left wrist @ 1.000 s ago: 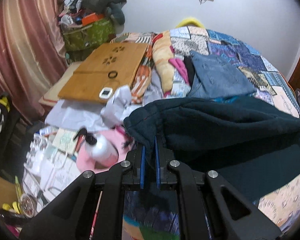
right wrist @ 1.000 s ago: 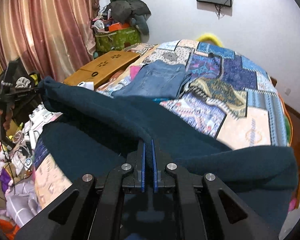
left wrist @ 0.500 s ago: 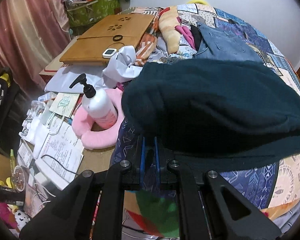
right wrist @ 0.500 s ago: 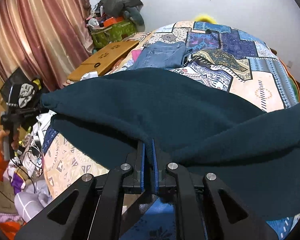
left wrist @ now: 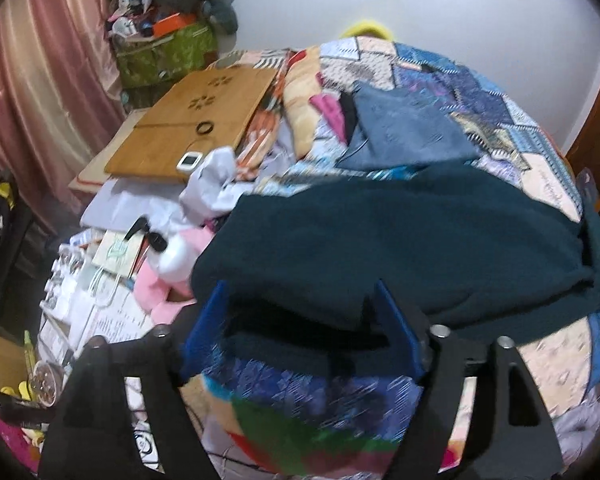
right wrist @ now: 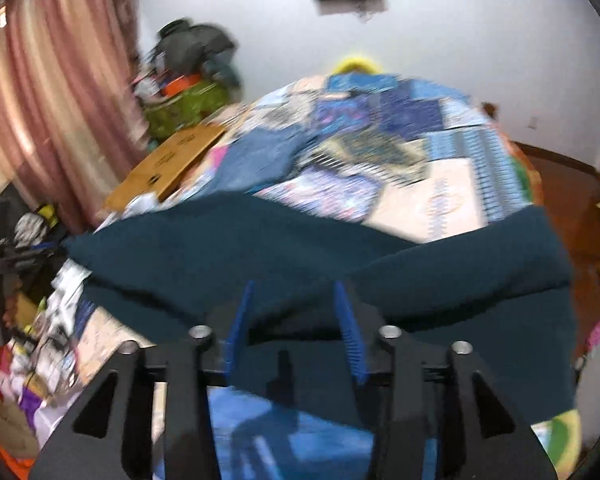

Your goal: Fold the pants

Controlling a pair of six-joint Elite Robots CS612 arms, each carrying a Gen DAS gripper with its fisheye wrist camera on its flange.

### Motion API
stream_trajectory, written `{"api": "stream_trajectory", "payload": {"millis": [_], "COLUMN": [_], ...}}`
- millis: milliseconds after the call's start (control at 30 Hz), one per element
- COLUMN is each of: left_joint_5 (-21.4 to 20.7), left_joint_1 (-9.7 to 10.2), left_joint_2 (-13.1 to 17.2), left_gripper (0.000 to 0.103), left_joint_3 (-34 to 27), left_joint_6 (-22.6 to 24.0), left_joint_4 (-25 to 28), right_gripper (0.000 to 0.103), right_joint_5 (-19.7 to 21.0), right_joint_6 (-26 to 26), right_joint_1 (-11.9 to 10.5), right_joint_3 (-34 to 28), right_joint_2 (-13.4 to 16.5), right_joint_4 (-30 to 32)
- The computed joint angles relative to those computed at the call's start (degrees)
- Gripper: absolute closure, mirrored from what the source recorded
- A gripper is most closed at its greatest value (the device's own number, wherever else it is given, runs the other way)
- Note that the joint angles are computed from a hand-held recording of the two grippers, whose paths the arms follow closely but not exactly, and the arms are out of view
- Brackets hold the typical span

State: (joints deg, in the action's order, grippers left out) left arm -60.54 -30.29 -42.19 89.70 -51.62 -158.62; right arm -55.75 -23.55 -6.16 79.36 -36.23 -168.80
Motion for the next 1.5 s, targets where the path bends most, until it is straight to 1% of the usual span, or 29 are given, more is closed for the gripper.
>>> {"api": "stream_trajectory", "payload": {"millis": [100,133,200,300,400,500,633,700,733,867,933,967,1000,1033,1067,1133,1167,1200,1233,1267,1367,1467,1500], "left_joint_5": [-0.26,-0.36,-0.43,-0.98,-2.16,-3.84,-5.74,-6.35,-6.5,-7.6,-8.2,-8.39,-8.44,-8.4,-8.42,-8.5,-8.52,-8.48,-8.4,-8.32,-8.97,-9.95,-10.23], "left_joint_1": [0.37,0.5,0.74,1.26,1.89,2.59,3.44,3.75,3.82,4.1,4.14,4.14,4.11,4.06,4.02,3.86,3.79,3.66,3.55,3.4,3.14,2.73,2.53], "left_joint_2": [1.13,1.59,2.79,4.8,6.94,9.05,12.04,13.62,14.16,16.45,17.37,17.75,18.1,18.38,18.7,19.14,19.23,19.29,19.3,19.25,19.16,18.95,18.92], "left_gripper": [0.015,0.013,0.013,0.013,0.012,0.012,0.012,0.012,0.012,0.012,0.012,0.012,0.012,0.012,0.012,0.012,0.012,0.012,0.012,0.012,0.012,0.012,0.012], "left_joint_3": [-2.79,-3.78,-6.34,-10.89,-15.55,-19.85,-25.8,-28.82,-29.8,-33.91,-35.45,-36.08,-36.6,-37.09,-37.67,-38.52,-38.71,-38.88,-38.93,-38.92,-38.98,-38.89,-38.92], "left_joint_6": [0.72,0.87,1.6,3.56,5.02,6.2,6.96,7.57,7.84,9.25,9.75,10.02,10.43,10.73,11.0,11.57,11.82,12.29,12.56,12.82,13.56,14.36,14.65], "left_joint_4": [-0.38,-0.24,0.56,3.54,5.9,7.37,10.2,12.24,12.95,16.16,17.5,18.05,18.6,19.04,19.6,20.39,20.52,20.56,20.54,20.51,20.39,20.33,20.25], "right_gripper": [0.048,0.048,0.045,0.043,0.043,0.043,0.043,0.043,0.043,0.043,0.043,0.046,0.054,0.057,0.059,0.068,0.076,0.082,0.085,0.091,0.094,0.095,0.095], "right_joint_5": [-3.69,-4.87,-7.18,-9.54,-11.04,-12.39,-13.99,-14.96,-15.17,-16.71,-17.42,-16.97,-16.02,-15.63,-15.59,-15.74,-15.95,-16.04,-16.15,-16.31,-15.58,-14.21,-13.95], "right_joint_6": [3.69,4.95,6.55,8.17,9.97,11.7,14.29,15.47,15.76,16.28,16.3,16.41,16.44,16.77,16.88,16.67,16.44,16.13,15.8,15.85,16.22,16.63,16.58], "right_joint_1": [-0.87,-1.21,-1.73,-2.15,-2.68,-2.95,-3.08,-2.94,-2.86,-2.62,-2.43,-2.46,-2.54,-2.57,-2.57,-2.47,-2.44,-2.45,-2.48,-2.52,-2.9,-3.52,-3.71], "right_joint_3": [-2.14,-3.36,-5.44,-8.4,-13.0,-18.7,-28.09,-33.61,-36.87,-46.58,-52.16,-55.58,-59.43,-61.84,-62.02,-62.23,-61.84,-60.7,-59.11,-57.63,-53.56,-49.35,-47.1], "right_joint_2": [0.69,1.07,1.91,3.02,5.05,7.8,12.53,15.38,17.01,22.09,24.91,26.63,28.53,29.84,30.07,30.32,30.19,29.68,28.92,28.17,26.01,23.72,22.45], "right_joint_4": [-1.04,-0.66,0.06,1.74,5.58,10.54,18.48,23.03,25.59,32.75,37.92,41.28,44.97,47.37,47.38,47.08,46.59,45.77,44.65,43.51,40.47,36.55,34.59]}}
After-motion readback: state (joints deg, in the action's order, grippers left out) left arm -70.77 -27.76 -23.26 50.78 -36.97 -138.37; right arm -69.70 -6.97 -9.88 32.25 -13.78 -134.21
